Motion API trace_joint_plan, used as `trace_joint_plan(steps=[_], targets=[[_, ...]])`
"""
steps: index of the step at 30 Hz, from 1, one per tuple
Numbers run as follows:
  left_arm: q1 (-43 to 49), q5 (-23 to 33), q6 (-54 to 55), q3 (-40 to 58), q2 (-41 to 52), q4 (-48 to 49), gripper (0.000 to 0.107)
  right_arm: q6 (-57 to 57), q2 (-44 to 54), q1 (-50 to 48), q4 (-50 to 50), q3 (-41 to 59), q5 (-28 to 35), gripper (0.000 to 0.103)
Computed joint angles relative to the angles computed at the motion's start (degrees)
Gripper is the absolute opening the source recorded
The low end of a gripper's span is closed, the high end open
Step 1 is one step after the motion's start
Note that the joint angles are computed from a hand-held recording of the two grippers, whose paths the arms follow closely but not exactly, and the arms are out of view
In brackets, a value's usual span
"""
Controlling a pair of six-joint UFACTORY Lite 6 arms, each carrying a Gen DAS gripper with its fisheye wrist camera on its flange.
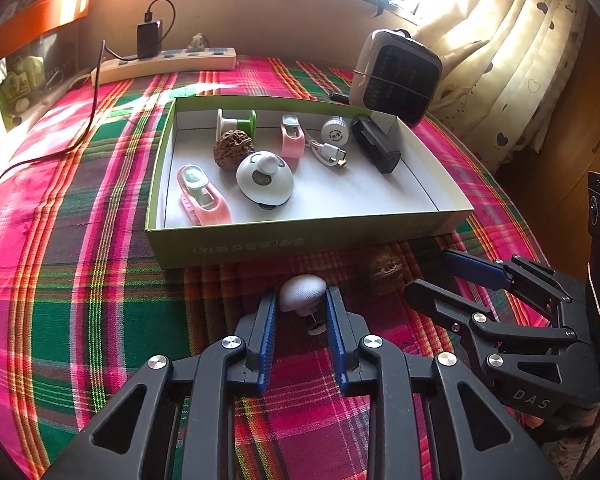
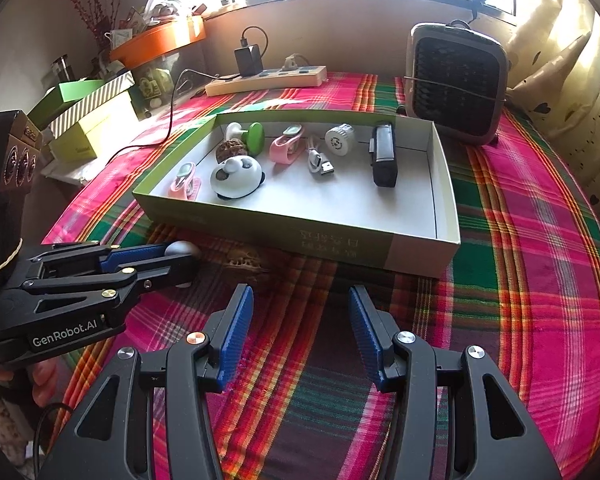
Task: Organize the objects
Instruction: 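Grasp the white mushroom-shaped piece with the left tool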
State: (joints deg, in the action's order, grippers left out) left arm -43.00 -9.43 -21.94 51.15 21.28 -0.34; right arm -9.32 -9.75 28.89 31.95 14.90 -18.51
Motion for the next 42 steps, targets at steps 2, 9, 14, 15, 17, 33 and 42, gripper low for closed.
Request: trace_joint_plan(steps=[2, 9, 14, 15, 17, 33, 42], targets=[[0.08, -0.12, -0.43, -0.23, -0.15, 0.33, 0.022, 1.03, 0.90, 0.21, -1.16, 0.65, -0.07, 0.050], [0.78, -0.11, -2.81, -0.67, -0.60, 3.25, 0.033, 1.99, 4.94, 1.53, -2.51, 3.32, -0.76, 0.050], [1.62, -0.17, -4.12, -0.52, -0.41, 3.94, 0.033, -1.23, 7.28, 2.39, 0.29, 5.03, -0.92, 0.050], [1.57, 0.04, -2.83, -0.26, -0.28, 2.54, 0.033, -0.77, 7.63, 2.30, -0.42, 5.32, -0.75, 0.050], [1.56, 0.13, -0.50, 0.11, 0.02, -0.03, 0.033, -0.63, 8.40, 2.28, -0.90, 5.96, -0.54, 0.050], [2.28, -0.85, -4.93, -0.62, -0.22, 5.46, 0.033, -9.41, 12.76, 3.71, 7.21, 10.12, -1.05, 0.050], [0.70, -0.44, 12.18, -0.16, 0.07, -10.72, 0.032, -12.33, 12.51, 3.83, 10.48, 9.95, -1.42, 0.047]])
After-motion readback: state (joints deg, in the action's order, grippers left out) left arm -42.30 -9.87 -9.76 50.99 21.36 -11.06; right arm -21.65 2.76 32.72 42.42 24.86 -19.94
